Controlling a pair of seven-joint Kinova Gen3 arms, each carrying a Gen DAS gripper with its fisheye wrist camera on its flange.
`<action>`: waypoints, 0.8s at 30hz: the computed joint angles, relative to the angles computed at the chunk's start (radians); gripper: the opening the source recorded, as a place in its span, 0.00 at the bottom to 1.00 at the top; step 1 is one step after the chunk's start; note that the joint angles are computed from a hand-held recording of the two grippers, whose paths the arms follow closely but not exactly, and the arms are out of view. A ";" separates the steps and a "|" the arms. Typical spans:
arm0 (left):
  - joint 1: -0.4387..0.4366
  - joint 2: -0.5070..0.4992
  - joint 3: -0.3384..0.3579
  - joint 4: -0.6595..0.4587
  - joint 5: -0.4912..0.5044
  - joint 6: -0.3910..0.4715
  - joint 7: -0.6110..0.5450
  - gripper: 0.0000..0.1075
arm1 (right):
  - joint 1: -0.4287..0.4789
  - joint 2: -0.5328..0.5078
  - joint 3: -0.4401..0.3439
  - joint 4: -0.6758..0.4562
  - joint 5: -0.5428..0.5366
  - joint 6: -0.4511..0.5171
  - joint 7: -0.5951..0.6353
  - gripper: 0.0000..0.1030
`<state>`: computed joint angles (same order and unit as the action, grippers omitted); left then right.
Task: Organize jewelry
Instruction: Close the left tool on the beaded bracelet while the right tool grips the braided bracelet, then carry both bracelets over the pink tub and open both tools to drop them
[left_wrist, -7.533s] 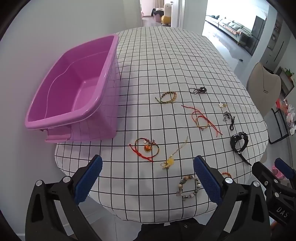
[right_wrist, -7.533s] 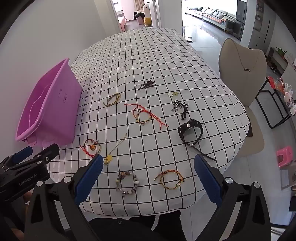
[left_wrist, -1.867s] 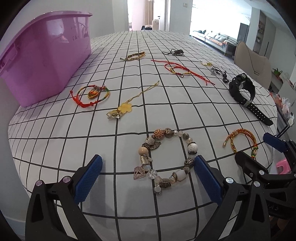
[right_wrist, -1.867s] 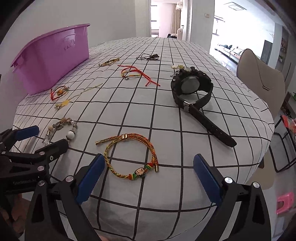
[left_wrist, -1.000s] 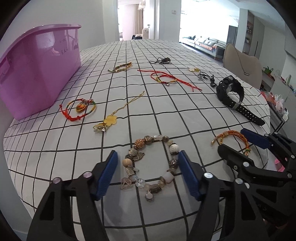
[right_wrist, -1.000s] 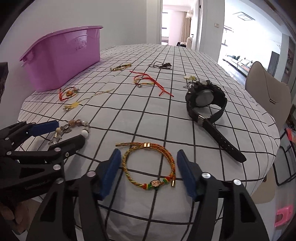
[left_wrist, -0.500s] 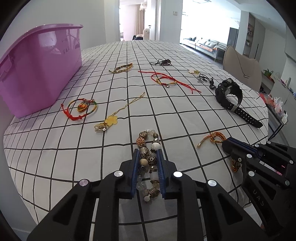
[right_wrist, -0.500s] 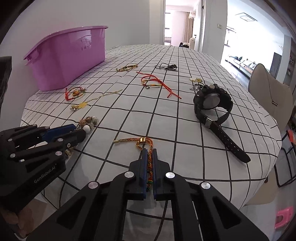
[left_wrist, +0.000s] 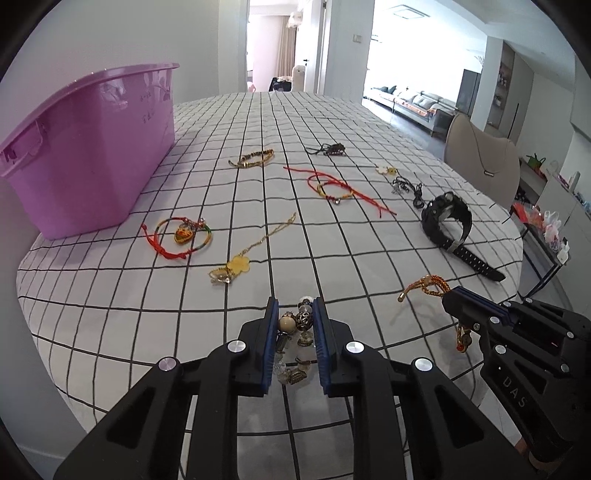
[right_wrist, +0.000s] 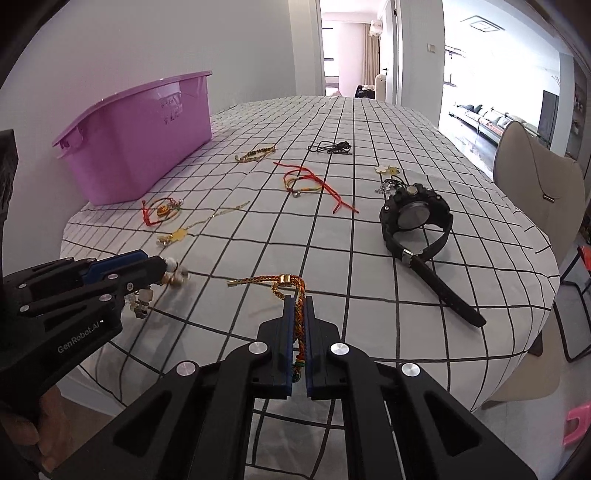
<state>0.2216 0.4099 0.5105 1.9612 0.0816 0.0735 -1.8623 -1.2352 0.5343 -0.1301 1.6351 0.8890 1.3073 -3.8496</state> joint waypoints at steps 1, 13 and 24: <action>-0.005 -0.007 0.004 -0.005 0.003 0.013 0.003 0.17 | 0.000 -0.008 0.000 -0.004 -0.002 0.008 0.007 0.04; 0.021 -0.171 -0.096 -0.132 0.146 0.222 -0.014 0.17 | 0.055 -0.123 -0.029 -0.084 0.026 0.062 0.203 0.04; 0.024 -0.167 -0.246 -0.393 0.240 0.410 -0.087 0.17 | 0.149 -0.097 0.029 -0.359 0.086 0.032 0.535 0.04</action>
